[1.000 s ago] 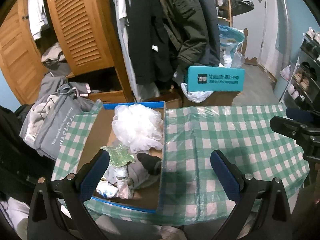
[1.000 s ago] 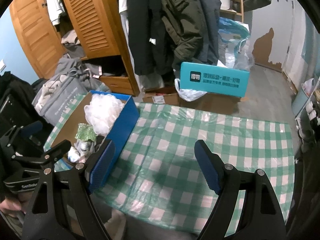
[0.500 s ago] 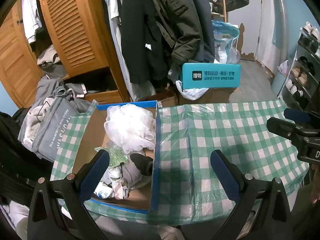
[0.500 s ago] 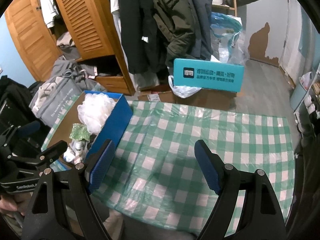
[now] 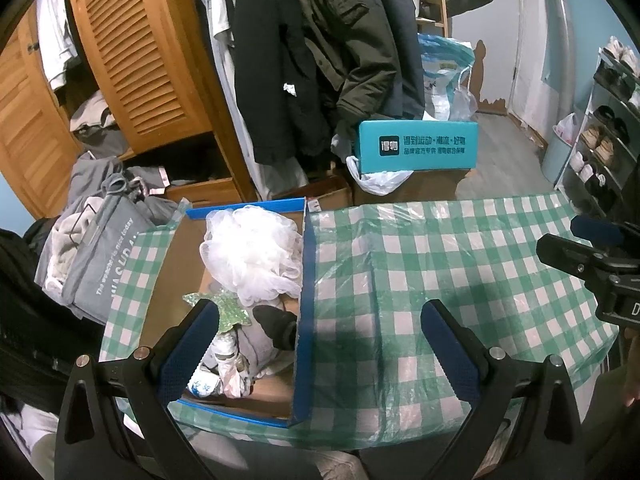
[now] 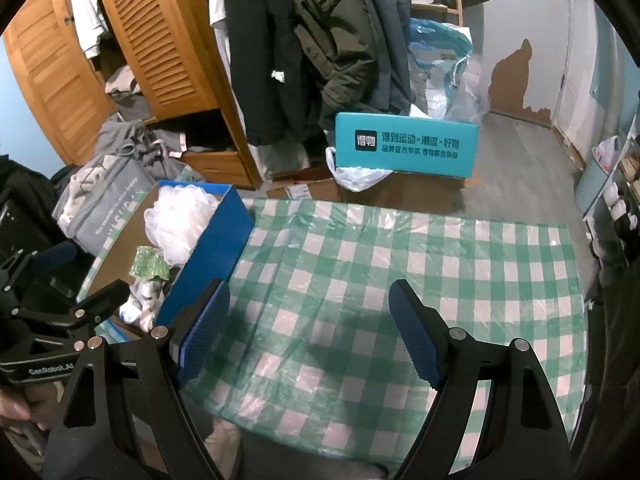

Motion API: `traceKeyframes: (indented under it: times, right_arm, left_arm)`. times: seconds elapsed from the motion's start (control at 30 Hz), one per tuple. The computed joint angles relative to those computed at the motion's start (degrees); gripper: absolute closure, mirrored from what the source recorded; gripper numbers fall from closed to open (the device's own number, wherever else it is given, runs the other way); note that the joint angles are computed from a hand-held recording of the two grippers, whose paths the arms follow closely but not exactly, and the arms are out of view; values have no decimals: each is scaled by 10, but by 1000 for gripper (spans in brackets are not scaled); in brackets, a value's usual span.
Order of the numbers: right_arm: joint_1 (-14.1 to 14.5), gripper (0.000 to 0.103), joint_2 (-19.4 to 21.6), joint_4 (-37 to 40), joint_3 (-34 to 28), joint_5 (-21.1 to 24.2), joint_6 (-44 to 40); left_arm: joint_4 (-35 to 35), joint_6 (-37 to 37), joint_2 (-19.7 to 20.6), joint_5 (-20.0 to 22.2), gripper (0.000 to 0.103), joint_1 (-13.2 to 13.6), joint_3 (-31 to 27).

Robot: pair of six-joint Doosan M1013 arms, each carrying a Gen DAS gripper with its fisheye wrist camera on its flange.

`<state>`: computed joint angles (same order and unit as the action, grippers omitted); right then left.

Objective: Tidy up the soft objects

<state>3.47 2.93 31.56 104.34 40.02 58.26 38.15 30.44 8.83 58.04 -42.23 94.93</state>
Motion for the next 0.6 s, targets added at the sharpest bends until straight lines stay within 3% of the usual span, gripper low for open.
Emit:
traceKeyframes:
  times: [0.6]
  right_arm:
    - [-6,22,0,7,4,-3,-6]
  left_arm:
    - [-1,1,3,3,1,-2,-3]
